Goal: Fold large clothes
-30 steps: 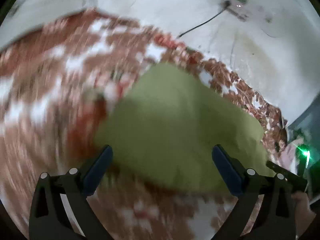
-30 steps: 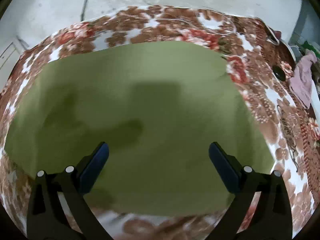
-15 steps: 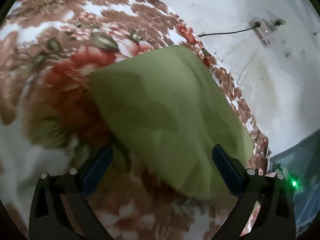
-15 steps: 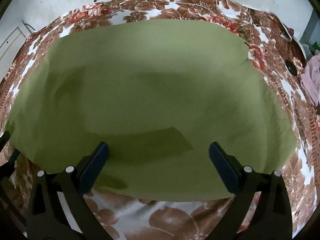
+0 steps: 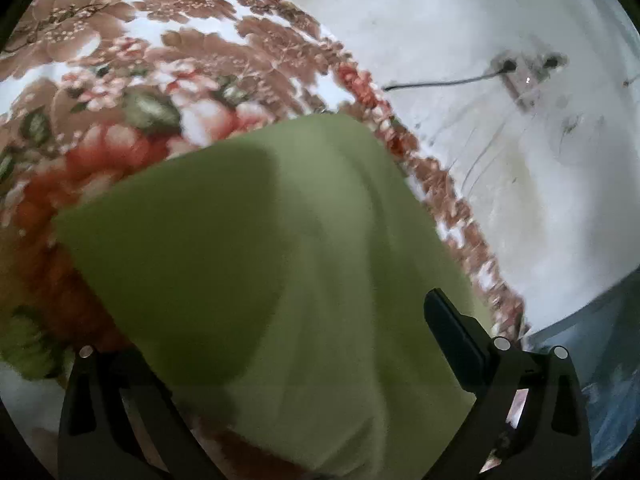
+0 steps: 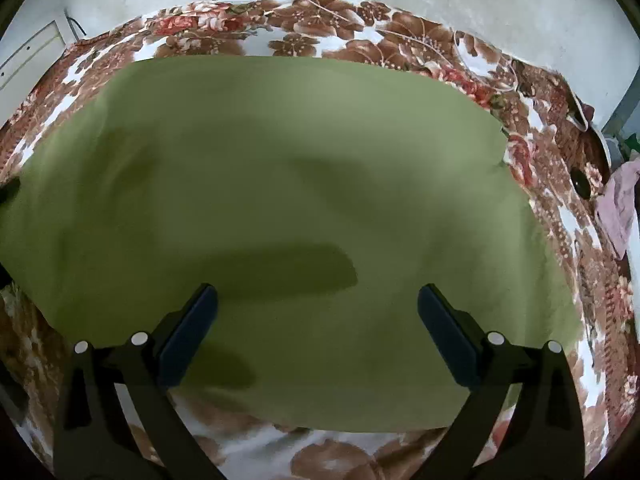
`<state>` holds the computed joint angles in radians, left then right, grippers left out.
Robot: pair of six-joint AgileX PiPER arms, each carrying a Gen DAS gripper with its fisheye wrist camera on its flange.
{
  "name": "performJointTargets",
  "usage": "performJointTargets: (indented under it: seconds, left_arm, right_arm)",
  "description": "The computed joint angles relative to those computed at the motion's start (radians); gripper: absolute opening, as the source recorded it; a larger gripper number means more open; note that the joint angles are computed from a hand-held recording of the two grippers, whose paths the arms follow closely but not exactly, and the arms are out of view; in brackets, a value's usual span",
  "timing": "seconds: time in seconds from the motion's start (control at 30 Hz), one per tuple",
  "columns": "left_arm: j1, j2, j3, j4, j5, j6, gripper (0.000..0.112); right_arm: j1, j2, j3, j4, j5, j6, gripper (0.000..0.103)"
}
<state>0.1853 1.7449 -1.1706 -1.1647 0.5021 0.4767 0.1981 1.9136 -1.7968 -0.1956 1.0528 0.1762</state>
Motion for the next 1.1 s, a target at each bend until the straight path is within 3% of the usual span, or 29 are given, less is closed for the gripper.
performJointTargets:
  seconds: [0.07, 0.17, 0.33, 0.47, 0.57, 0.63, 0.73, 0.8, 0.93, 1.1]
  left_arm:
    - [-0.001, 0.008, 0.041, 0.021, 0.0, -0.007, 0.097]
    - [-0.067, -0.001, 0.059, 0.07, -0.094, 0.018, 0.097]
    - [-0.113, 0.067, -0.12, -0.009, -0.045, 0.077, 0.098]
    - [-0.106, 0.089, -0.086, 0.014, -0.048, 0.058, 0.097]
    - [-0.059, 0.074, -0.011, -0.068, -0.027, 0.135, 0.077]
    - [-0.05, 0.068, -0.02, 0.003, -0.018, 0.032, 0.067]
    - [0.009, 0.094, -0.035, -0.091, 0.085, -0.004, 0.043]
    - [0.014, 0.108, -0.061, -0.092, 0.116, -0.029, 0.017]
    - [-0.059, 0.048, -0.131, 0.171, 0.061, -0.207, 0.011]
    - [-0.106, 0.008, -0.204, 0.333, 0.069, -0.349, 0.009]
  right_arm:
    - [-0.001, 0.002, -0.002, 0.004, 0.005, 0.009, 0.098]
    - [-0.002, 0.013, -0.008, 0.014, 0.017, 0.017, 0.098]
    - [0.007, 0.041, -0.043, 0.0, 0.054, 0.029, 0.098]
    - [0.014, 0.067, -0.067, -0.008, 0.074, 0.049, 0.098]
    - [0.011, 0.081, -0.087, -0.007, 0.088, 0.073, 0.098]
    - [0.01, 0.066, -0.088, -0.006, 0.098, 0.1, 0.098]
    - [0.023, 0.04, -0.066, -0.038, 0.111, 0.135, 0.098]
    - [0.035, 0.033, -0.026, -0.059, 0.087, 0.154, 0.098]
    - [0.061, 0.084, -0.04, -0.118, 0.1, 0.186, 0.098]
    - [0.056, 0.154, -0.114, -0.104, 0.156, 0.198, 0.098]
